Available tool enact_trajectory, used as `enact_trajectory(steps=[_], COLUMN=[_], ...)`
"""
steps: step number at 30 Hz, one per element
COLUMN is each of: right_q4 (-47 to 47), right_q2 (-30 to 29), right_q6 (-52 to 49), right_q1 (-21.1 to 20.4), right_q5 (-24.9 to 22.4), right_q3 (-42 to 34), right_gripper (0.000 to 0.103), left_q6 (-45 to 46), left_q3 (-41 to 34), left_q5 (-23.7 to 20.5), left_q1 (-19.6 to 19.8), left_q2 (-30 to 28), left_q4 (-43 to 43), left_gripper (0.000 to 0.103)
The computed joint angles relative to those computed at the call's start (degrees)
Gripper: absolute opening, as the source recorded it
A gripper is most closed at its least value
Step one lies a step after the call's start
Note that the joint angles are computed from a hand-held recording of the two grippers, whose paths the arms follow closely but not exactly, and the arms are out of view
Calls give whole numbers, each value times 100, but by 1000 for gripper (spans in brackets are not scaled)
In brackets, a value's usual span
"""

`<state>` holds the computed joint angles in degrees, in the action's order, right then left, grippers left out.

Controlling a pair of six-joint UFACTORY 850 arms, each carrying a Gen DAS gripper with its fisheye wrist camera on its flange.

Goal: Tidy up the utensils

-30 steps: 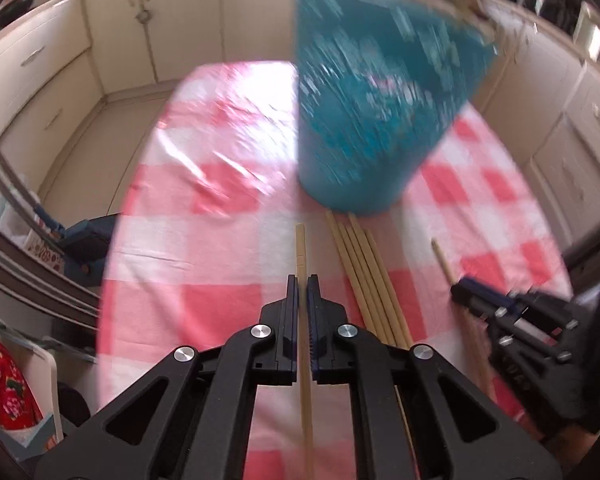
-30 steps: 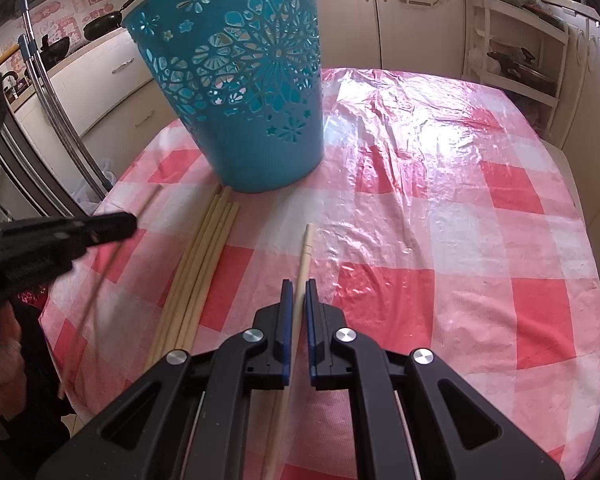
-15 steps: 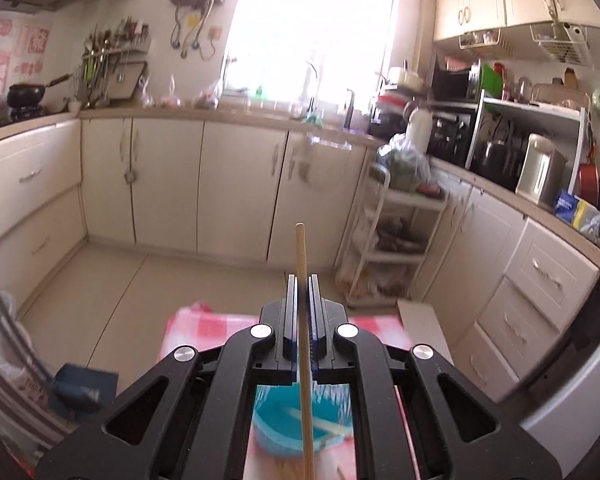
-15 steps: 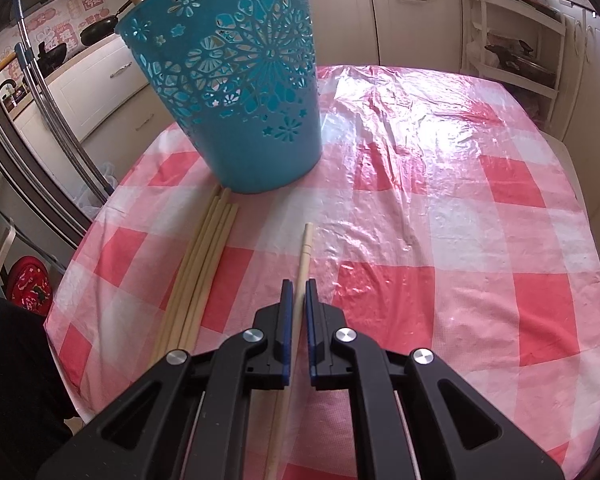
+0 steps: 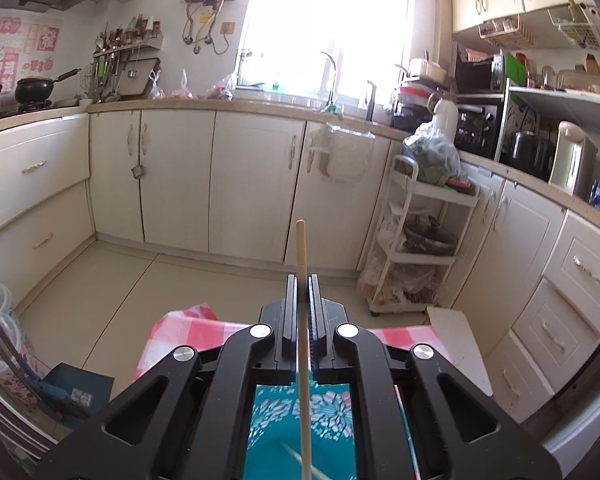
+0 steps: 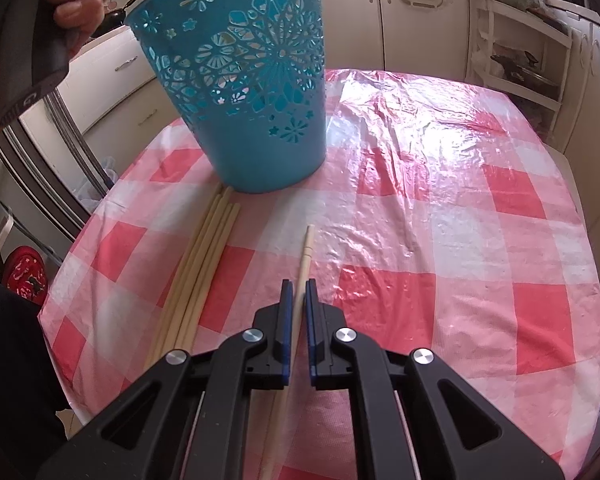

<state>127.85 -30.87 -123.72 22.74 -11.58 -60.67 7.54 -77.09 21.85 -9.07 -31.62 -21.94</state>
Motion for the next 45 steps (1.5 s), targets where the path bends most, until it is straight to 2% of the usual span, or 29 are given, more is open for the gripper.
enact_trajectory(steps=[3, 6, 8, 10, 12, 17, 21, 24, 26, 30, 35, 45], right_q4=[-5, 141, 372, 656, 1066, 1909, 2948, 3487, 3721, 4356, 4204, 3947], right_q2=[1, 2, 7, 14, 23, 34, 40, 49, 52, 59, 78, 93], right_q6=[6, -158, -405, -711, -1146, -2045, -3110, -3651, -3884, -4532, -4359, -4133], right_q1=[2, 19, 42, 72, 109, 168, 235, 254, 263, 301, 290, 267], right_q5=[0, 22, 51, 86, 126, 203, 257, 223, 190, 162, 117, 70], right_q3=[3, 9, 18, 28, 43, 61, 77, 106, 125, 150, 186, 216], right_gripper=[7, 7, 7, 8, 9, 9, 9, 9, 9, 9, 9, 9], left_q6=[327, 472, 676, 913, 1096, 906, 279, -276, -407, -643, -20, 570], left_q3=[101, 383, 702, 1096, 1609, 2709, 3205, 3237, 3315, 3236, 3153, 2966], left_q5=[-161, -302, -273, -84, 135, 476, 553, 258, 509, 276, 279, 158], left_q1=[0, 43, 79, 109, 171, 440, 749, 967, 1011, 1048, 888, 779], left_q2=[13, 192, 428, 727, 1124, 1914, 2033, 1966, 2008, 1907, 1848, 1688], left_q4=[-275, -422, -625, -821, -946, -815, -395, -139, 37, 309, -238, -837], left_gripper=[5, 15, 35, 48, 56, 76, 79, 79, 81, 82, 82, 83])
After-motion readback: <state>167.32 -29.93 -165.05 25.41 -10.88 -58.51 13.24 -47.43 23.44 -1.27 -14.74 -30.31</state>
